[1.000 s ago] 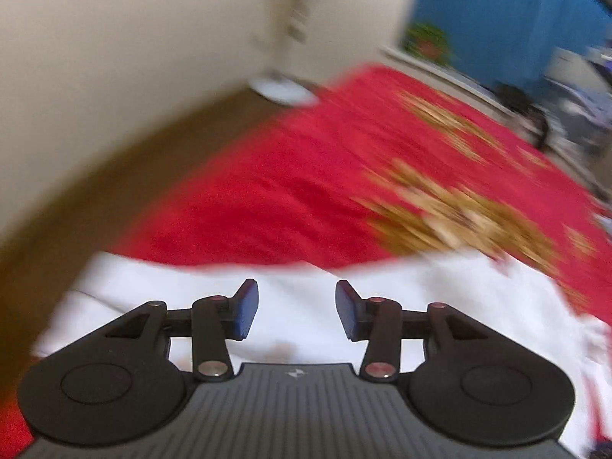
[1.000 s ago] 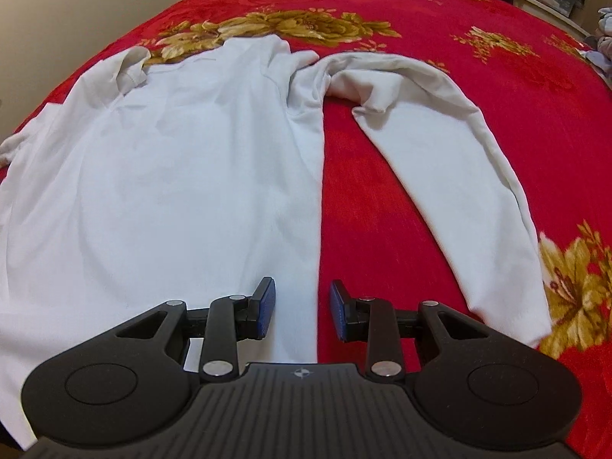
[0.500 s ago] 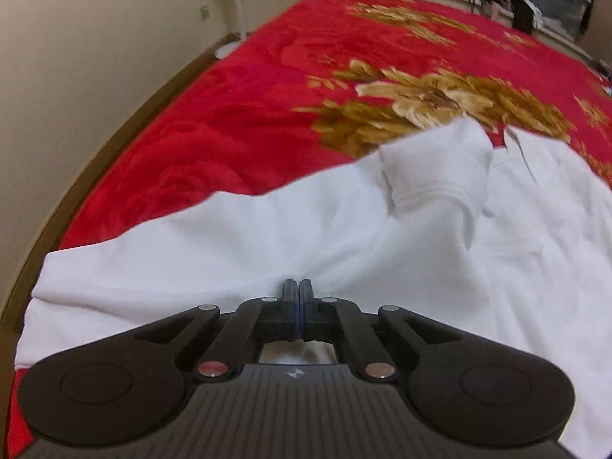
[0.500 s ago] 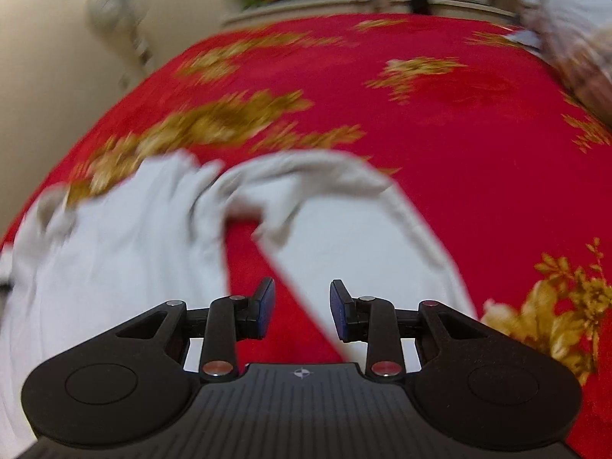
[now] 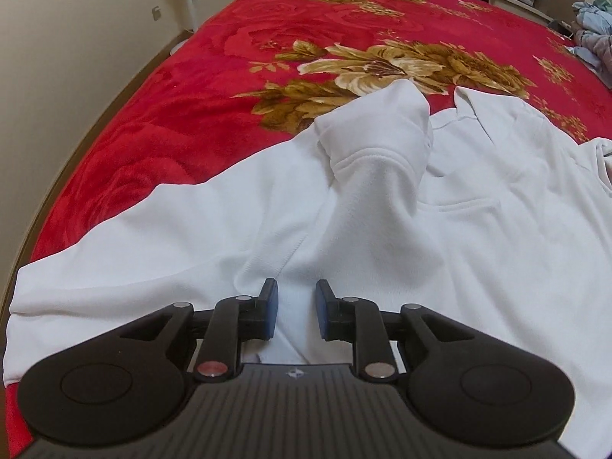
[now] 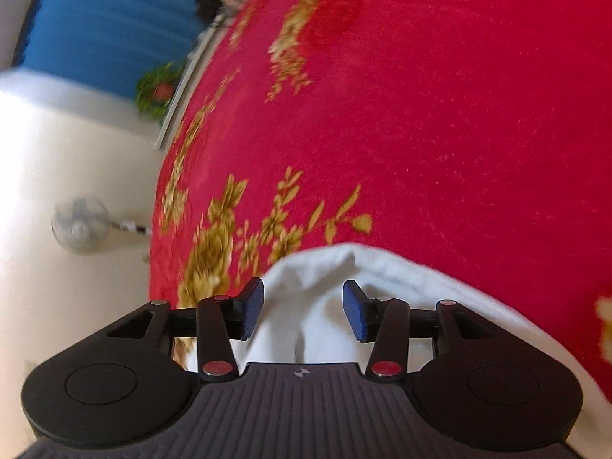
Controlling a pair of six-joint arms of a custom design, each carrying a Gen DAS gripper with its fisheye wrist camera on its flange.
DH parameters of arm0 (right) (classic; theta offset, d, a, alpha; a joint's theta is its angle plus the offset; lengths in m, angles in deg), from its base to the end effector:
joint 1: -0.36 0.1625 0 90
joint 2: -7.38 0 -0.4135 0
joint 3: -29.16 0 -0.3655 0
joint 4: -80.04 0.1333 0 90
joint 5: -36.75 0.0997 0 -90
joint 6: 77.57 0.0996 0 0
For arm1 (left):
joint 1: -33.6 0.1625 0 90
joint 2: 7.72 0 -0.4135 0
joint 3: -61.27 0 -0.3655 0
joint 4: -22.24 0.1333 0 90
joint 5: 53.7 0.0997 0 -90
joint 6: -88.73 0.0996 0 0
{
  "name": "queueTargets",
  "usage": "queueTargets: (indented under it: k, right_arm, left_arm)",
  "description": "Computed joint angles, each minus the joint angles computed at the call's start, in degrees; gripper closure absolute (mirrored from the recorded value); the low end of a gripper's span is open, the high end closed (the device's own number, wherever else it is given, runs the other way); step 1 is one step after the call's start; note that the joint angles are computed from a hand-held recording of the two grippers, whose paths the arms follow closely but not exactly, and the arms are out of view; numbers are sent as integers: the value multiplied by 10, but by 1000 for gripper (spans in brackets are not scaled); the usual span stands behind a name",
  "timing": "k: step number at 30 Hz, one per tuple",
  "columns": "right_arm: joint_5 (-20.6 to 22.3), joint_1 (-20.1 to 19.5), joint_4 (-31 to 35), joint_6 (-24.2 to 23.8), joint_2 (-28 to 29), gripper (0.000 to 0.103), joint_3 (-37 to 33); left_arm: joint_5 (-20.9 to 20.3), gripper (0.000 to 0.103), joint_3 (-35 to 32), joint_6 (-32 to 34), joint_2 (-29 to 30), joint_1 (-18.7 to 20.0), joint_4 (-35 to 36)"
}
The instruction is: Fold small clothes
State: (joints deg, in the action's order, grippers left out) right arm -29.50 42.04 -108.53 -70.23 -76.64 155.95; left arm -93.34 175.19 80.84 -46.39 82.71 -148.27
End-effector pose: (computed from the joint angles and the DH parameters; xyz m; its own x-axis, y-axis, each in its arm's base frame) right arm -0.2154 -0.4240 0.3568 -0.7968 0.5061 -0.3302 0.5259 0.3117 -0.7914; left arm -0.1823 -0.5313 0.0133 -0.6130 0.2575 -0.7470 0.5731 0.7957 -0.1961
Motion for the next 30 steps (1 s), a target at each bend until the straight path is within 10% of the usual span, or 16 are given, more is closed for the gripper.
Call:
queueTargets:
  k: [5,8,12,21,23,27,30]
  right_arm:
    - [-18,10,26,58,29,59,-41]
    - [-64,26,30,63,35,97,-52]
    - [-81,32,4,48,28,98,-42]
    - [42,44,-421,-238,-25,99,68]
    - [-18,47,-461,-262,-16,98,83]
    - [-226,51,-286,-231,-27,98,69]
    - [-185,-4,-106,-156,-54,94,48]
  left_arm:
    - [0,79,-4,9,6,1,-6]
    - [0,79,-5,16,8,2,-12]
    - [-1,79,-7,15,9,3,-9]
    - [-2,79,-12,10,8,3,2]
    - [0,79,-13,7,9,3,5]
    - [3,79,-15,3,11,2,9]
    - [3,79,-18,1,13,3,12]
